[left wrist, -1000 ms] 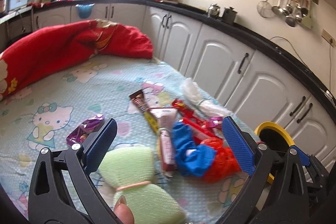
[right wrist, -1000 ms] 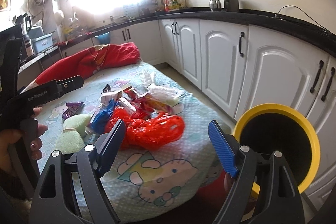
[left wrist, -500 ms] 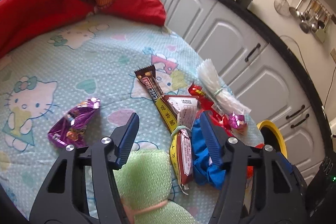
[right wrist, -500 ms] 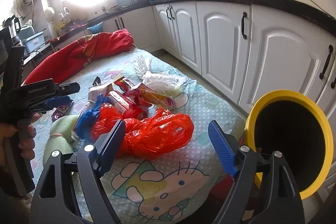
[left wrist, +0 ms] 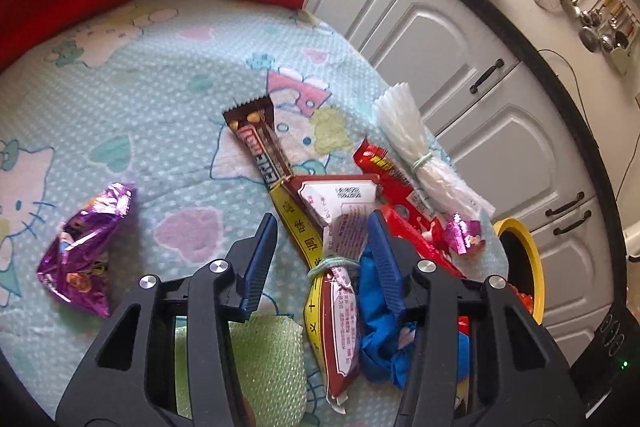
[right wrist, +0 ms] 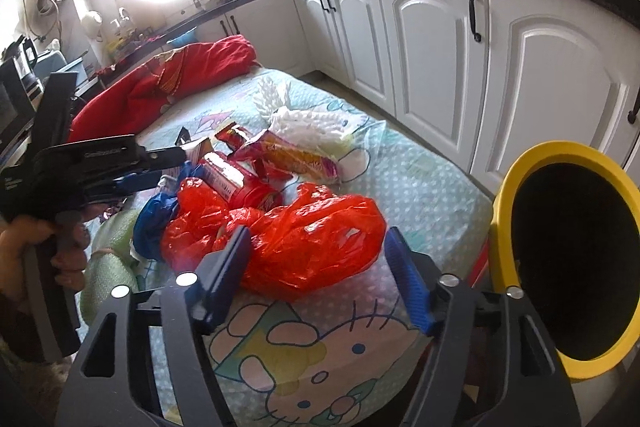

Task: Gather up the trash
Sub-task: 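Grasp yellow-labelled seasoning packet with left tool while right tool grasps red plastic bag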

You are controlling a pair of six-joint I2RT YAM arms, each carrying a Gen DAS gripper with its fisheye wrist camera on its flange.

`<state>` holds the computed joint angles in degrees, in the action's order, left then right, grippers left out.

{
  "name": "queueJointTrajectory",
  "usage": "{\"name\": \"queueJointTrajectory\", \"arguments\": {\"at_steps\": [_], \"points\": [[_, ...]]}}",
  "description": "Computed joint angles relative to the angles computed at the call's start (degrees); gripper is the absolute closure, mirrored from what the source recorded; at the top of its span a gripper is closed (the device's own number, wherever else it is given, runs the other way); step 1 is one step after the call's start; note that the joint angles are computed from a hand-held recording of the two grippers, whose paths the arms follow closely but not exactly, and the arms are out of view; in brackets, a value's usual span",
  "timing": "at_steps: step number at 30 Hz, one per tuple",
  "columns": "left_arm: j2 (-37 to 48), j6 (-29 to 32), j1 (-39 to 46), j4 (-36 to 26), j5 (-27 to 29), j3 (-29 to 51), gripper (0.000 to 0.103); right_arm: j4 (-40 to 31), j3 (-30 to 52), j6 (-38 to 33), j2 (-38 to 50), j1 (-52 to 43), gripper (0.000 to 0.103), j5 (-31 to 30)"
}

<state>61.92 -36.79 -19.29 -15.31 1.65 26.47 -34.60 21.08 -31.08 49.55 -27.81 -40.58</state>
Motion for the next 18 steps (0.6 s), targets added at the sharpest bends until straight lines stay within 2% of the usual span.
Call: {"name": "queueJointTrajectory", "arguments": {"at_steps": [7, 10, 18], "points": [[2.24, 0.03, -0.17, 1.80, 1.42, -0.64, 0.069, -5.01, 0.32, -5.93, -1.08, -1.18, 0.080, -2.15], [2.12, -0.08, -0.47, 1.72, 1.81, -0.53, 0.076, -7.83, 0.72, -8.84, -1.72, -2.78, 0.085, -3.25], [-2.75, -0.49, -1.48, -0.24, -0.14, -2.19, 0.077, -11.27, 1.94, -12.28, -1.91, -6.46, 0.091, -5.41]]}}
